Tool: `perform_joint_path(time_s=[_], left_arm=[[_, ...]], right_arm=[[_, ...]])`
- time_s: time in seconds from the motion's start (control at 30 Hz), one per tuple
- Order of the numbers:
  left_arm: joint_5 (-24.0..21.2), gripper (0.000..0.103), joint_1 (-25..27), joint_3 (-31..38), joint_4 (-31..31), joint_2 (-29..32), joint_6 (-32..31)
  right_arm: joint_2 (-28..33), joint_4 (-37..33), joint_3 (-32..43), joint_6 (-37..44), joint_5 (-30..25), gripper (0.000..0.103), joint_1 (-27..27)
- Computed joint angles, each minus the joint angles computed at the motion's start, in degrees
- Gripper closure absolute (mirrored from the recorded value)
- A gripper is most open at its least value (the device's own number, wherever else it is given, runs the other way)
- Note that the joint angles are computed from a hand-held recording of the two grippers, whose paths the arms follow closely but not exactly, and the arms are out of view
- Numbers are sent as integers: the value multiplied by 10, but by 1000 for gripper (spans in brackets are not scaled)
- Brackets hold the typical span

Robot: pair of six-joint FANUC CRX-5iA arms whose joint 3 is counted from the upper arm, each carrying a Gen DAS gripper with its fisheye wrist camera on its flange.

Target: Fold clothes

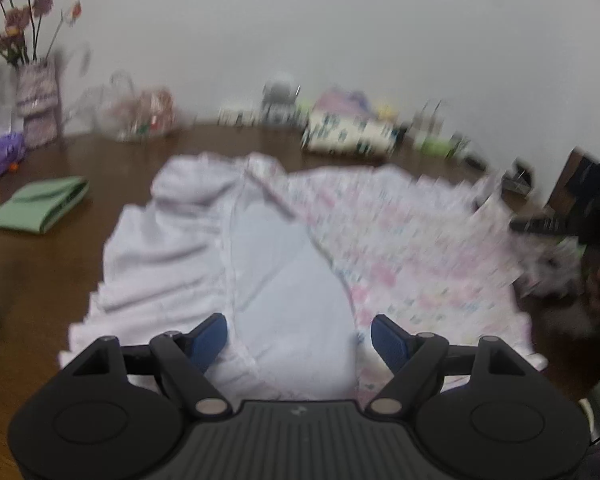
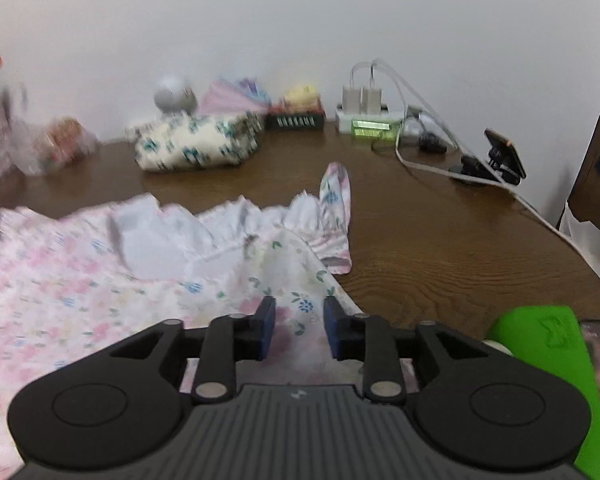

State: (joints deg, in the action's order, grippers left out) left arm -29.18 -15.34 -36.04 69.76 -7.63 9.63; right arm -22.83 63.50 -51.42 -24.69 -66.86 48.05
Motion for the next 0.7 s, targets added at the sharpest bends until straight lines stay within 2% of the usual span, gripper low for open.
perform_joint_path(time_s=[0.03, 0.1, 0.2, 0.23, 0.3, 0.4, 0.57, 0.63, 0.7], left_arm=[[-10, 23, 5, -9, 27, -6, -31], [-31, 23, 21, -16, 37, -15, -59], [-67, 23, 55, -14, -5, -22, -56], [-82, 23, 68, -18, -8, -27, -63], [-112, 23, 90, -27, -8, -35, -79], [-153, 23, 114, -38, -6, -43, -108], [-198, 23, 130, -50, -7, -50, -152], [-201, 23, 127, -55, -1, -50, -181], [-183, 23, 112, -57, 0, -49, -188]], right_arm=[[-16, 6, -10, -1, 1, 69, 17], [-64, 21, -37, 23, 44, 67, 43], [-123, 44, -68, 89, 111, 44, 85], [-132, 50, -73, 108, 121, 42, 100], [-148, 45, -77, 153, 150, 41, 126], [-156, 34, -80, 209, 216, 41, 134], [-125, 17, -64, 228, 239, 45, 129], [-120, 13, -63, 227, 246, 46, 124], [-114, 6, -62, 228, 246, 49, 123]])
